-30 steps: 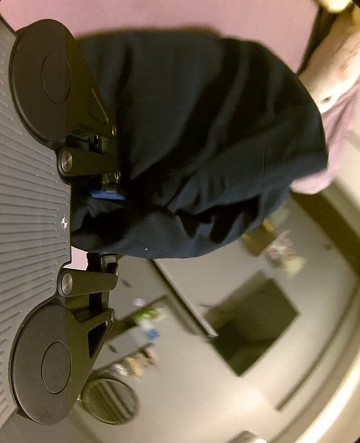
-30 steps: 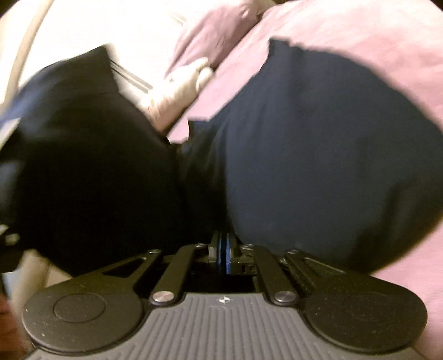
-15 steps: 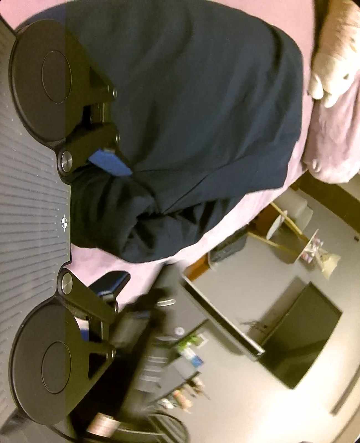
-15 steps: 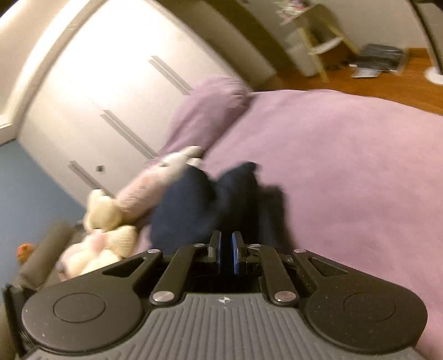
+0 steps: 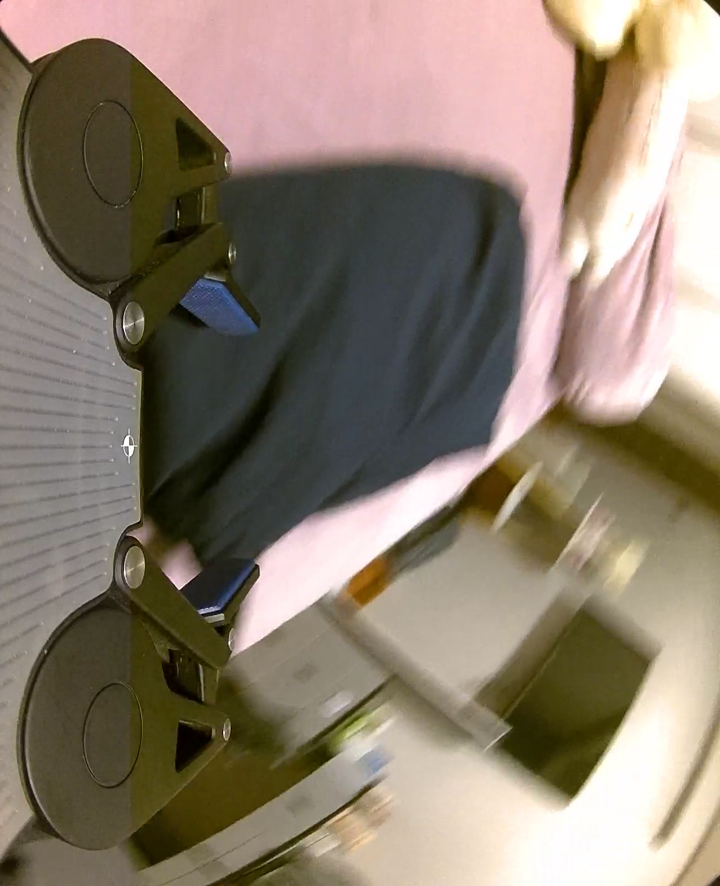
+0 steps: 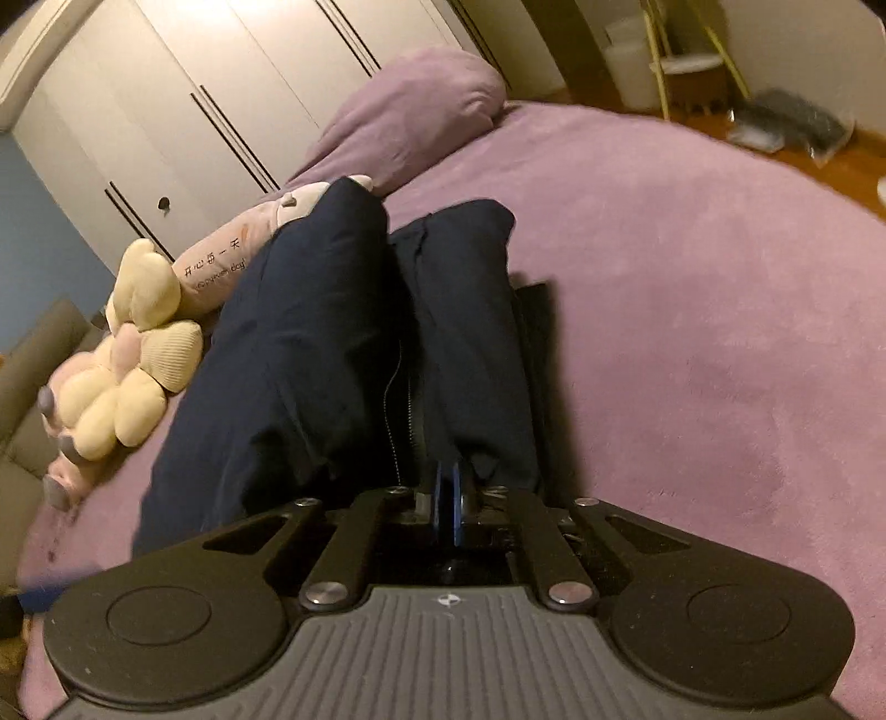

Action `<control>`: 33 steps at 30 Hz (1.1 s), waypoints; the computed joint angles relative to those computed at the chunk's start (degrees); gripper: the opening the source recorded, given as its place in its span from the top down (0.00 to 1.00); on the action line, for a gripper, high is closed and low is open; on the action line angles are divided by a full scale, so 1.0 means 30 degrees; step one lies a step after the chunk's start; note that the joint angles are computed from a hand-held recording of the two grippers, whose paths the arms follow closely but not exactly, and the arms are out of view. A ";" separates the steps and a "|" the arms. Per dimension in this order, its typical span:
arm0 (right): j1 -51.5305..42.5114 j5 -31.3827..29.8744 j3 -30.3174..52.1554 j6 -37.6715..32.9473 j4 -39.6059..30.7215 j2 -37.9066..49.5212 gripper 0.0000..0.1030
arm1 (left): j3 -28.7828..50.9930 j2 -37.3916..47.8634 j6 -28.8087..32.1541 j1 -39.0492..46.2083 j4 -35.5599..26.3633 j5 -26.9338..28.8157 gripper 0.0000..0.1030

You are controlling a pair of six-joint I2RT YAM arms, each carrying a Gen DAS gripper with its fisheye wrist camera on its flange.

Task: Fold large clothes

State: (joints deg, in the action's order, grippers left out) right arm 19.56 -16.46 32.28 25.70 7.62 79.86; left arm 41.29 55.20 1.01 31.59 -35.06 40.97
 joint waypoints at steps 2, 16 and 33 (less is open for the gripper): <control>0.0353 0.0527 0.0550 0.0533 -0.0864 -0.0159 0.98 | -0.0402 0.0432 -0.2058 0.0278 0.1817 -0.1584 0.10; 0.5490 0.5765 0.5651 -0.1434 -0.2150 0.0671 0.89 | -0.0842 0.2124 -0.3511 -0.0551 0.2814 -0.3036 0.09; 0.4426 0.8206 0.4441 -0.1384 -0.2604 -0.0575 0.44 | -0.0205 0.4085 -0.2643 0.0482 0.1908 -0.3714 0.06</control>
